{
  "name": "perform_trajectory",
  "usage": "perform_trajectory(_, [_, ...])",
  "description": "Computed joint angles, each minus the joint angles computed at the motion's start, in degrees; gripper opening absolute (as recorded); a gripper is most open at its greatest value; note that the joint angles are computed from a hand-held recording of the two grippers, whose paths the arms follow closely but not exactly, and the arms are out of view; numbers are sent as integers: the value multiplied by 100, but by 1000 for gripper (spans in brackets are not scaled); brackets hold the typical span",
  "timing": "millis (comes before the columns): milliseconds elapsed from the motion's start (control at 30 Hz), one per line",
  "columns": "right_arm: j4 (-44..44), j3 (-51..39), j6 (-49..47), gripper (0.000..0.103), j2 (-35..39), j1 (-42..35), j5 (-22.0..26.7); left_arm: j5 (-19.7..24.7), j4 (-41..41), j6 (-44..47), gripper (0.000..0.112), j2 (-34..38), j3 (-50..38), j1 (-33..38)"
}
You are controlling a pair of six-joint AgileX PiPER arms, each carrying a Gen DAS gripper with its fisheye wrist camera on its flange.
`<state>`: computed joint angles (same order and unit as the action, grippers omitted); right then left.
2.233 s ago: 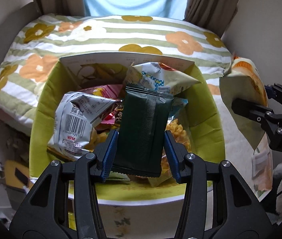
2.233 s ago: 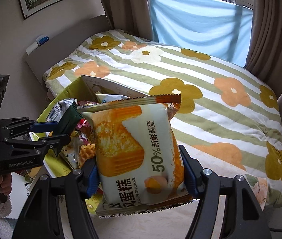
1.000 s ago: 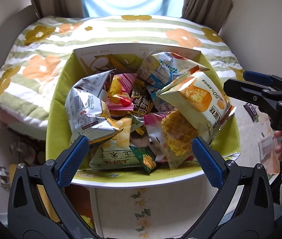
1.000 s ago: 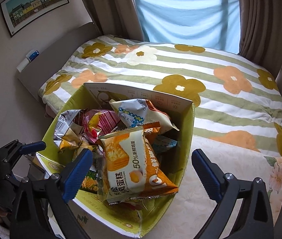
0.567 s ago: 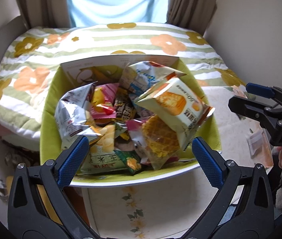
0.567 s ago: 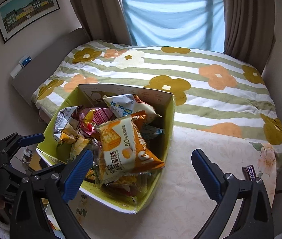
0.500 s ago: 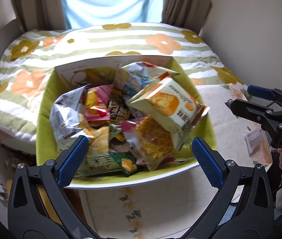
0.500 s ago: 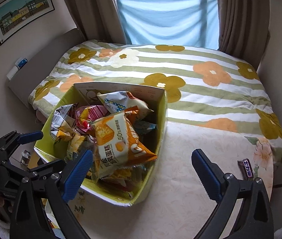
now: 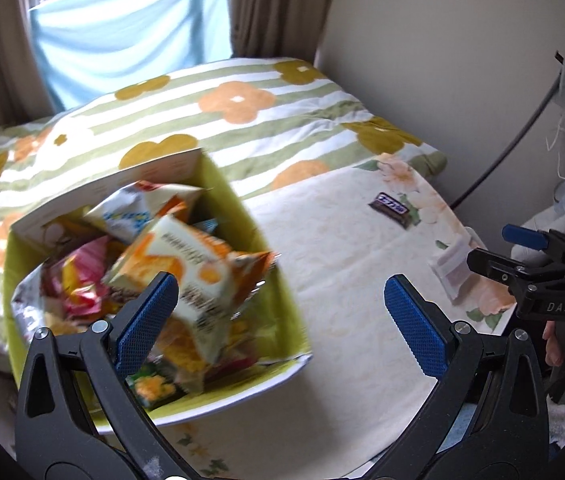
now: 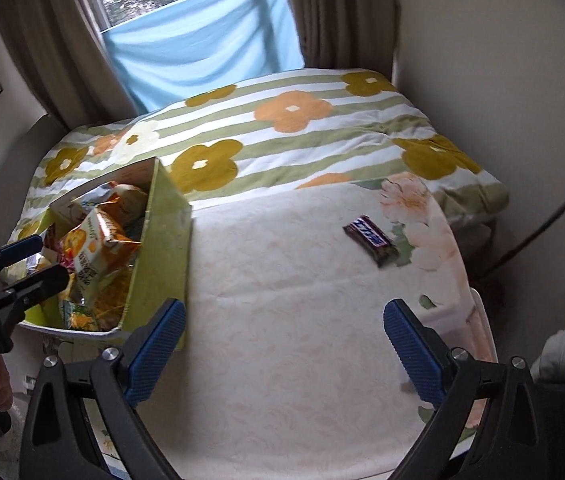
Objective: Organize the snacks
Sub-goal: 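Move both tools to the chocolate bar and white tissue pack on the bed, then grasp the chocolate bar with the left tool while the right tool grasps the white tissue pack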
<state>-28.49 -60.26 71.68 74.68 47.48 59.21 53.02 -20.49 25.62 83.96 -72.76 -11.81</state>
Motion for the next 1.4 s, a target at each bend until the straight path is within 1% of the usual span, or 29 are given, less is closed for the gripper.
perform_trajectory(67, [-18, 355, 184, 99, -301, -135, 89, -39, 229, -345, 102, 159, -145, -376])
perform_trajectory(133, [56, 639, 130, 99, -512, -334, 194, -62, 371, -637, 102, 340, -290, -687])
perform_trajectory(267, [363, 1324, -508, 99, -926, -949, -91, -67, 638, -1212, 102, 799, -663, -1215])
perform_trajectory(467, [728, 2225, -1962, 99, -1085, -1879, -922, 33, 1094, -2022, 102, 1562, -1289, -1861])
perform_trajectory(533, [945, 2540, -2629, 99, -1078, -2352, -1334, 83, 1217, -2244, 102, 1812, -1495, -2013])
perform_trajectory(600, [1286, 2800, -3375, 99, -1030, -2868, -1762, 156, 1321, -2475, 102, 2123, -1772, -2171])
perform_trajectory(733, [2062, 3089, -4728, 99, -657, -3726, -2502, 303, 1496, -2804, 102, 2734, -2332, -2420])
perform_trajectory(833, [2536, 3200, -5493, 99, -379, -4114, -2885, 404, 1586, -2947, 102, 3212, -2827, -2602])
perform_trajectory(900, [2563, 3255, -5612, 99, -276, -4172, -3053, 461, 1656, -2989, 102, 3530, -3164, -2724])
perform_trajectory(1000, [2992, 3302, -6132, 99, -73, -4365, -3288, 586, 1743, -2969, 102, 4048, -3751, -2899])
perform_trajectory(1067, [2997, 3292, -6152, 99, 69, -4326, -3384, 649, 1746, -2915, 102, 4348, -4090, -2966])
perform_trajectory(1133, [2537, 3298, -5659, 99, 187, -4155, -3480, 793, 1734, -2859, 102, 4732, -4548, -3015])
perform_trajectory(1267, [2162, 3382, -5285, 99, 294, -3995, -3675, 1106, 1770, -2774, 102, 5475, -5490, -3082])
perform_trajectory(1400, [889, 3457, -4114, 98, 438, -3513, -3719, 1583, 1808, -2647, 102, 6274, -6672, -3143])
